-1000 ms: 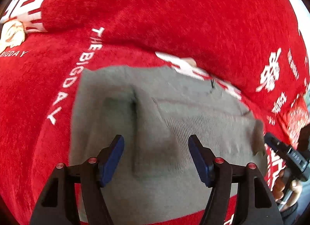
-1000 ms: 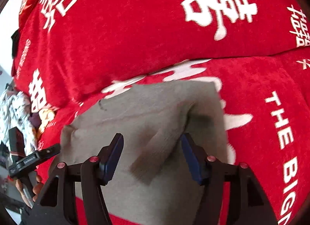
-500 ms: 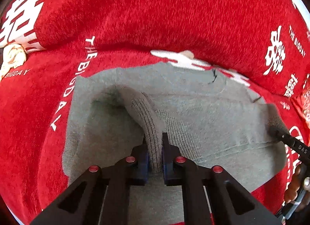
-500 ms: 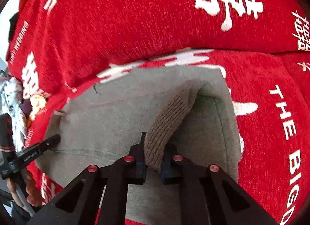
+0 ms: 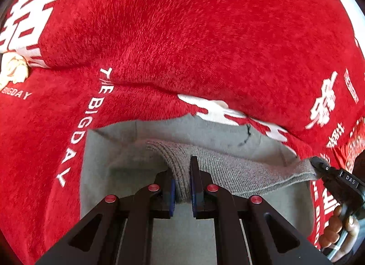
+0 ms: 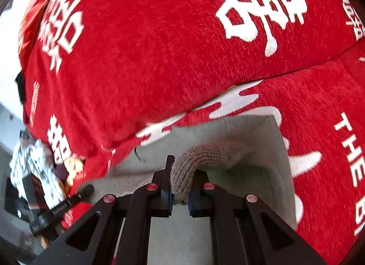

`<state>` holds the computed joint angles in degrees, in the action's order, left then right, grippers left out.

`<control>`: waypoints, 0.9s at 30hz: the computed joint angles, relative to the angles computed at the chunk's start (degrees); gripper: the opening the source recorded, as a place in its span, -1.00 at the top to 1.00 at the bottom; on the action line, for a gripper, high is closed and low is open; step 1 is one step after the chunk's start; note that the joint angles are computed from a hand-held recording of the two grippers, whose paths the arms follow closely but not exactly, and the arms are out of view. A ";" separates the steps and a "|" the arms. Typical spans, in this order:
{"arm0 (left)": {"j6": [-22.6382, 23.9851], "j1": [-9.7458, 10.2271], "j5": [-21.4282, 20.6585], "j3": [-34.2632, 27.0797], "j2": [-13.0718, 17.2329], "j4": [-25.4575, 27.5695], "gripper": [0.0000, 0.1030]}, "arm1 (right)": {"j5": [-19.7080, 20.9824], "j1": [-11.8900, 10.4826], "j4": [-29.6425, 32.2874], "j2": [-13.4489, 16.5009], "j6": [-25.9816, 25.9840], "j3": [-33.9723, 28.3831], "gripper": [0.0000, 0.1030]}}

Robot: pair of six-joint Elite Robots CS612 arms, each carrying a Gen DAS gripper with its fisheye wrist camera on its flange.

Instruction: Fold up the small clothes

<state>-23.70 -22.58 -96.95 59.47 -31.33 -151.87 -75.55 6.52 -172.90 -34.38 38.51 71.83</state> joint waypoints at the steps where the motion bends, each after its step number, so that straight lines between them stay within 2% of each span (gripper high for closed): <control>1: -0.34 0.13 -0.33 -1.72 0.93 1.08 0.78 | -0.21 -0.08 0.74 0.54 0.49 -1.12 0.81; 6: -2.77 0.30 1.45 -8.60 4.77 5.64 0.77 | -2.58 0.07 6.97 3.63 -0.47 -7.94 0.81; 9: -5.24 0.90 -0.49 -11.69 6.74 7.73 0.77 | -3.57 0.22 11.29 5.61 -1.62 -11.84 0.80; 11: -5.22 1.00 -0.67 -12.91 7.59 8.83 0.77 | -3.14 0.09 14.28 7.02 -1.78 -14.29 0.76; 12: -5.04 1.00 -0.56 -13.17 7.79 9.20 0.69 | -2.75 0.00 14.86 7.33 -1.79 -14.72 0.75; 13: -4.92 0.96 -0.10 -13.35 7.95 9.31 0.37 | -2.31 -0.12 15.58 7.83 -1.85 -15.44 0.73; 14: -5.17 0.91 0.70 -13.12 7.93 8.68 -0.05 | -2.53 -0.17 16.37 8.21 -2.08 -16.01 0.73; 15: -6.07 0.83 2.28 -12.33 7.68 6.89 -0.26 | -2.56 -0.27 17.09 8.47 -2.28 -16.37 0.73; 16: -7.02 0.73 3.90 -11.73 7.46 5.87 -0.70 | -2.26 -0.40 17.01 8.56 -2.19 -16.33 0.73; 17: -8.59 0.74 5.37 -10.79 7.09 4.30 -0.86 | -2.26 -0.56 16.75 8.46 -1.74 -15.92 0.65; 18: -9.28 0.92 5.11 -10.31 6.98 3.04 -0.86 | -2.72 -0.64 16.21 8.22 -1.33 -15.31 0.58; 20: -9.96 1.43 3.42 -9.63 6.64 2.11 -0.86 | -4.87 -0.72 15.01 7.26 -0.92 -13.39 0.25; 23: -8.37 1.50 3.83 -6.71 5.18 -0.77 -0.86 | -9.58 -0.64 12.86 5.26 -3.47 -10.15 0.19; 25: -6.30 1.21 4.73 -5.53 4.55 -1.53 -0.86 | -13.55 -0.37 14.73 4.36 -7.54 -9.54 0.19; 27: -3.58 0.61 5.72 -5.31 4.46 -0.91 -0.86 | -15.33 -0.29 15.23 4.13 -10.25 -9.38 0.19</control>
<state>-27.27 -21.97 -91.24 54.16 -26.87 -152.78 -90.88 6.23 -157.67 -30.25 28.26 62.45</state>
